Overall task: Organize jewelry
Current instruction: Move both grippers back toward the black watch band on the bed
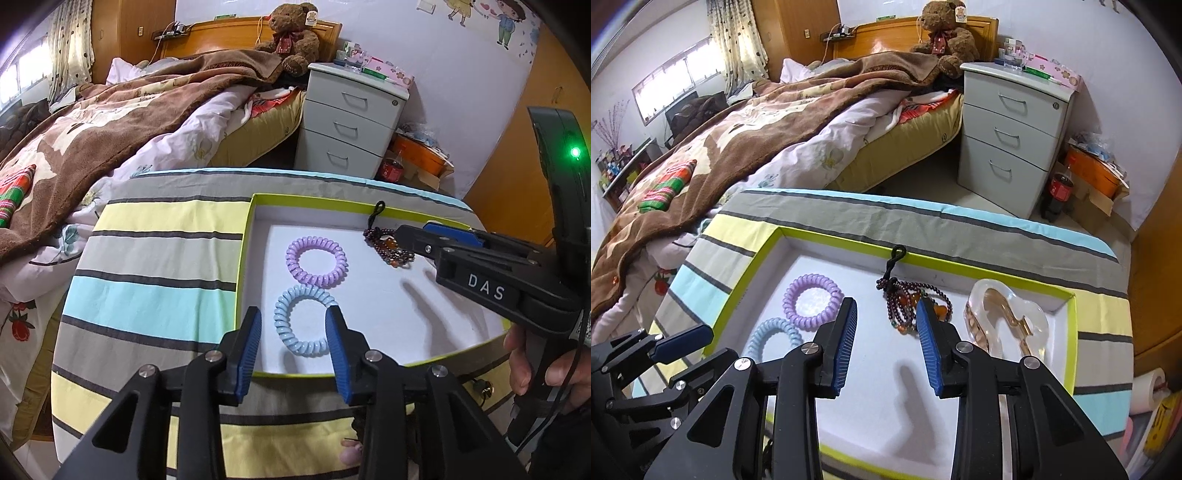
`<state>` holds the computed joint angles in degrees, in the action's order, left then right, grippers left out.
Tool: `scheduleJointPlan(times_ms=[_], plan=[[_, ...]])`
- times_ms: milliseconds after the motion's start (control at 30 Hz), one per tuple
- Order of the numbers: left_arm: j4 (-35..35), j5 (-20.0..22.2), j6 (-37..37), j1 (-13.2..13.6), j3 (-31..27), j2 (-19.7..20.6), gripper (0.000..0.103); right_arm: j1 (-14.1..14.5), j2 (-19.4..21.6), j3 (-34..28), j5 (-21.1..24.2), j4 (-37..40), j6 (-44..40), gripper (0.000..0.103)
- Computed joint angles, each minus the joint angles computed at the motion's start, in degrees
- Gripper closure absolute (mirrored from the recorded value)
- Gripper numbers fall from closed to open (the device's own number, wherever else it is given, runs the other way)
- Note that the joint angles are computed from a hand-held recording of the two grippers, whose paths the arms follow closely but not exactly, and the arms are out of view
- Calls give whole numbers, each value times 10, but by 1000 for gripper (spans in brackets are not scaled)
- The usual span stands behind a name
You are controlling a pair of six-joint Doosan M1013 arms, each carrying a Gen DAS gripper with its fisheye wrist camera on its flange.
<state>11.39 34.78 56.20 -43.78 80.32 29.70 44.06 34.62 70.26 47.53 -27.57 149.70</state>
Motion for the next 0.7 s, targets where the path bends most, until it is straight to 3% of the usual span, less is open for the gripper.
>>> scheduleJointPlan(times_ms=[333,700], plan=[[-54,-43,48,-1,43,-31,55,25,-51,76,-32,-70,101,68],[-130,-69,106,-3,98,-58,53,58,-90,148,1,-109,162,68]])
